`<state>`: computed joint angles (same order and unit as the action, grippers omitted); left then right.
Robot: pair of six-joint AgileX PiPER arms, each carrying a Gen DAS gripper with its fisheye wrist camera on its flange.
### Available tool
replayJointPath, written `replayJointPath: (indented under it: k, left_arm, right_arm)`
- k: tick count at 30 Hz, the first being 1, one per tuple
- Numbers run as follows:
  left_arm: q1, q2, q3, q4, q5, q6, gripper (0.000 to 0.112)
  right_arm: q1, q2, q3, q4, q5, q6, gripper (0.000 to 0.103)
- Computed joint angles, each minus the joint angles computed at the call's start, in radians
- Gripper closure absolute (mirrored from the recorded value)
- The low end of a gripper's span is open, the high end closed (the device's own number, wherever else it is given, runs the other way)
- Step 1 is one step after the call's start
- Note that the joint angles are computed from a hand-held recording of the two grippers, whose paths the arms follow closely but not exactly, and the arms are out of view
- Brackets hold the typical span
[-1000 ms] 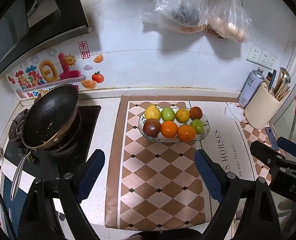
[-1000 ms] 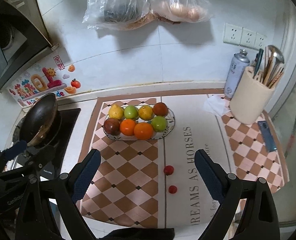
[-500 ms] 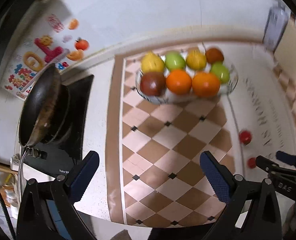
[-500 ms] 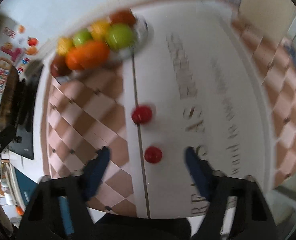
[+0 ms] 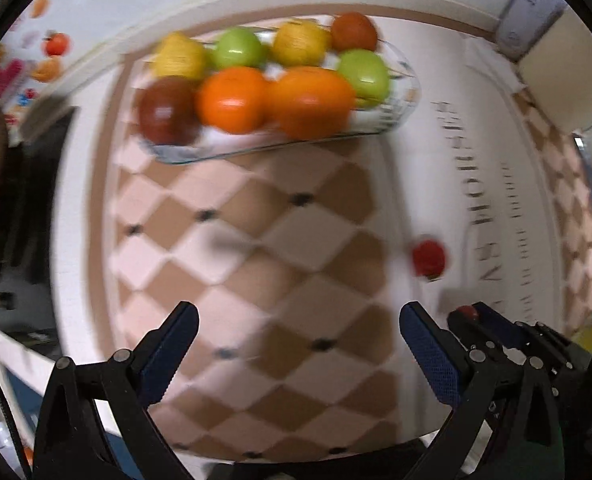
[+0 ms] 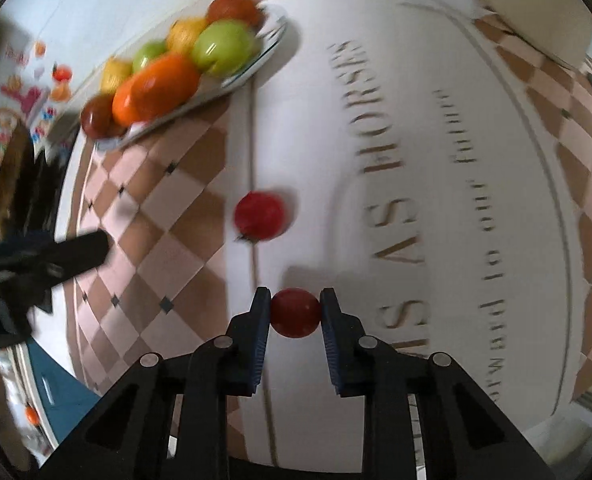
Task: Organize fruits
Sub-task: 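Grasp a red tomato with the right tool while the left tool grasps the other tomato, then place both tomatoes on the floral plate and open both tools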
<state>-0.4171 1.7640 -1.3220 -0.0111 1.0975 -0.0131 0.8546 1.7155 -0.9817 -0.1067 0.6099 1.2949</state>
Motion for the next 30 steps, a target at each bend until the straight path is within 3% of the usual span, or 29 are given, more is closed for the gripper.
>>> replayJointPath:
  k: [2,4,6,10,12,16,23,30]
  left_arm:
    - [-0.028,0.042,-0.023,-0.052,-0.003,0.017,0.011]
    - [-0.064,0.087,-0.046,-0.088,-0.010,0.030,0.020]
    - [-0.103,0.127,-0.068,-0.109,-0.019,0.037,0.036]
    - [-0.165,0.181,-0.101,-0.122,-0.036,0.037,0.049]
    - [-0.188,0.201,-0.113,-0.120,-0.037,0.034,0.065]
    - [-0.218,0.226,-0.118,-0.102,-0.049,0.010,0.084]
    - [-0.151,0.161,-0.058,-0.147,-0.080,-0.012,0.085]
    - [0.057,0.077,-0.121,-0.203,-0.025,-0.007,0.085]
  right_arm:
    - [-0.018,-0.056,0.055,-0.023,-0.003,0.030,0.076]
    - [-0.045,-0.097,0.105,-0.027,-0.004,0.028,0.076]
    - [-0.073,-0.125,0.136,-0.021,-0.005,0.015,0.076]
    - [-0.135,-0.178,0.188,-0.002,0.007,-0.040,0.076]
    - [-0.147,-0.183,0.199,0.000,0.001,-0.044,0.076]
    - [-0.164,-0.203,0.218,0.012,-0.010,-0.059,0.076]
    - [-0.196,-0.208,0.180,0.032,-0.004,-0.134,0.076]
    - [-0.277,-0.103,0.040,0.132,-0.066,-0.325,0.076]
